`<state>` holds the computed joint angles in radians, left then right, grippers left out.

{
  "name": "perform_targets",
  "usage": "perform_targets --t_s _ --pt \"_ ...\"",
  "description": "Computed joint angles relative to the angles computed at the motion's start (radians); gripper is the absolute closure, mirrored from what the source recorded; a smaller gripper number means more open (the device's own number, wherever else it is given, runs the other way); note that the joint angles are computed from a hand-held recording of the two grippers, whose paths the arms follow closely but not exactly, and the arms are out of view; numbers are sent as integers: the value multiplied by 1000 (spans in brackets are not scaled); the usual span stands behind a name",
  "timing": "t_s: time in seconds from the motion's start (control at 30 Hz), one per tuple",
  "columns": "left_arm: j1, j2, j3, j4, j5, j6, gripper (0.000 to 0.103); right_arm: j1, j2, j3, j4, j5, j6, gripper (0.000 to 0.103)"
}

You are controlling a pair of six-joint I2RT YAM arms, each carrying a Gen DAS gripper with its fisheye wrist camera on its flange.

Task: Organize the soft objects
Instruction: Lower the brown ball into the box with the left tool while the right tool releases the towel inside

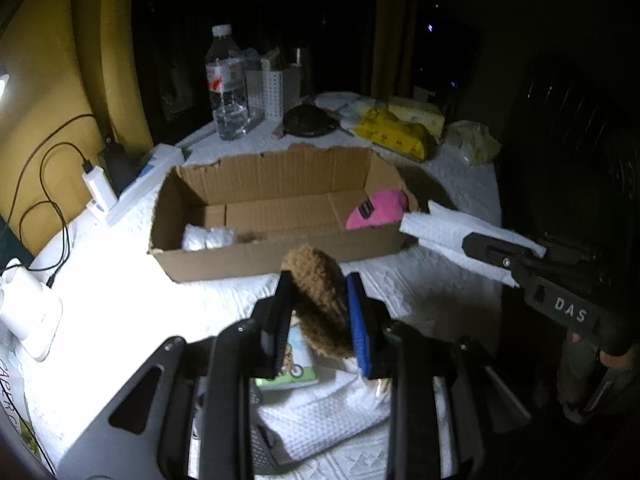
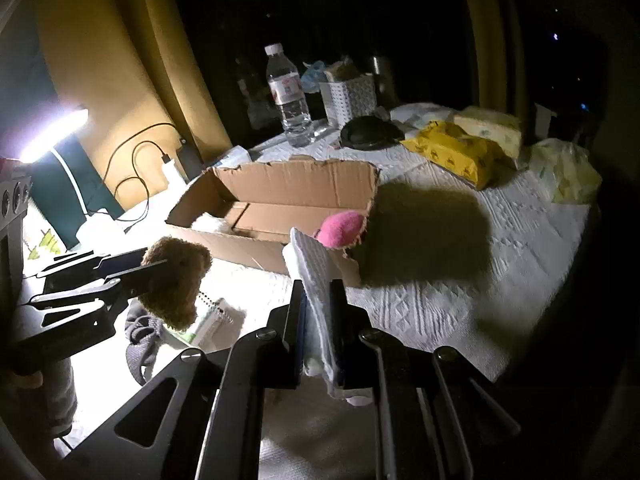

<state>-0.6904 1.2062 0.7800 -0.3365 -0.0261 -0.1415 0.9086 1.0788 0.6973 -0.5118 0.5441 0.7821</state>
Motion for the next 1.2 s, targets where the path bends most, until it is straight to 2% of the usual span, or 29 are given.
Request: perform_targets --t_s 0.5,0.97,1.2 --pt "129 8 77 11 80 79 76 -38 59 101 15 -13 -89 91" --pt "207 89 146 76 150 119 76 -131 118 164 51 -53 -175 91" --pt "230 161 168 141 179 120 76 -178 170 200 81 -84 -229 91"
